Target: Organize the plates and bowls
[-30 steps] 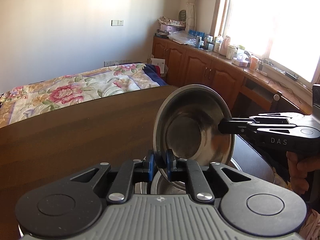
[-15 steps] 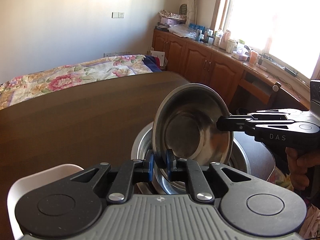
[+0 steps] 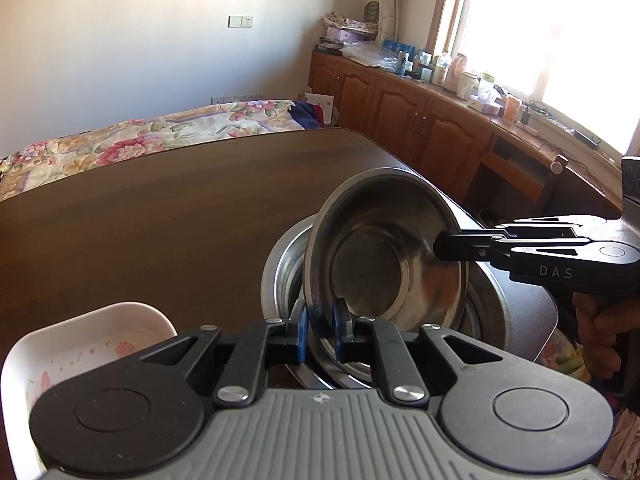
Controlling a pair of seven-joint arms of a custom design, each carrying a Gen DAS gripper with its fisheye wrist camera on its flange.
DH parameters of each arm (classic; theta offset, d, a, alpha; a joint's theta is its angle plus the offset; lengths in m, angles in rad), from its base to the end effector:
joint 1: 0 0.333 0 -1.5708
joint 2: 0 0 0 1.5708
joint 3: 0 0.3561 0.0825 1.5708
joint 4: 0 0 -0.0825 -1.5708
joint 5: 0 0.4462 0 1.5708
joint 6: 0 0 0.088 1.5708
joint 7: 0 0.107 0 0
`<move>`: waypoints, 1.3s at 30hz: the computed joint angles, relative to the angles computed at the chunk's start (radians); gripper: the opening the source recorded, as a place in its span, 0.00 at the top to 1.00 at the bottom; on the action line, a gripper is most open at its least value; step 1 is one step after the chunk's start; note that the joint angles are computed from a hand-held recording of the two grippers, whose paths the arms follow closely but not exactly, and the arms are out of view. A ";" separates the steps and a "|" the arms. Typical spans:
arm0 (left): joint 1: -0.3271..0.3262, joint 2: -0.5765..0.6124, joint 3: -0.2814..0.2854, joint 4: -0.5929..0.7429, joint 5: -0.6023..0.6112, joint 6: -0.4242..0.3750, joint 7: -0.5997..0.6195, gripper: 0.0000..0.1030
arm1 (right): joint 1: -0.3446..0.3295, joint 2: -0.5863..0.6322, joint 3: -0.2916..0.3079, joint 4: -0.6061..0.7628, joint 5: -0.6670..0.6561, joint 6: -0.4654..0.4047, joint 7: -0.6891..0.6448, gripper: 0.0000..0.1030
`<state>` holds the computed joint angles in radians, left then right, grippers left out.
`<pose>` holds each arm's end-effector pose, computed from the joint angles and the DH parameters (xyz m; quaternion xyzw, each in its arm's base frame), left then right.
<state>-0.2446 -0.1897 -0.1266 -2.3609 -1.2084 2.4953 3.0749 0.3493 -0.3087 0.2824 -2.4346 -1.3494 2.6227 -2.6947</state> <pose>0.5086 -0.1935 0.4370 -0.2636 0.8667 -0.4209 0.0470 0.3987 0.3250 0.4564 -0.5215 0.6968 -0.3131 0.3801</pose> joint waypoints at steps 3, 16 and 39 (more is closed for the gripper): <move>0.001 0.002 0.003 -0.004 -0.018 -0.005 0.007 0.86 | 0.002 0.005 0.004 0.002 -0.005 -0.007 0.003 0.90; 0.010 0.004 -0.002 -0.009 -0.077 -0.009 0.028 0.86 | 0.027 0.045 0.005 0.032 0.005 -0.076 -0.049 0.89; 0.015 -0.068 0.004 -0.084 -0.378 0.051 0.240 0.63 | 0.068 0.073 -0.001 0.077 0.084 -0.167 -0.241 0.86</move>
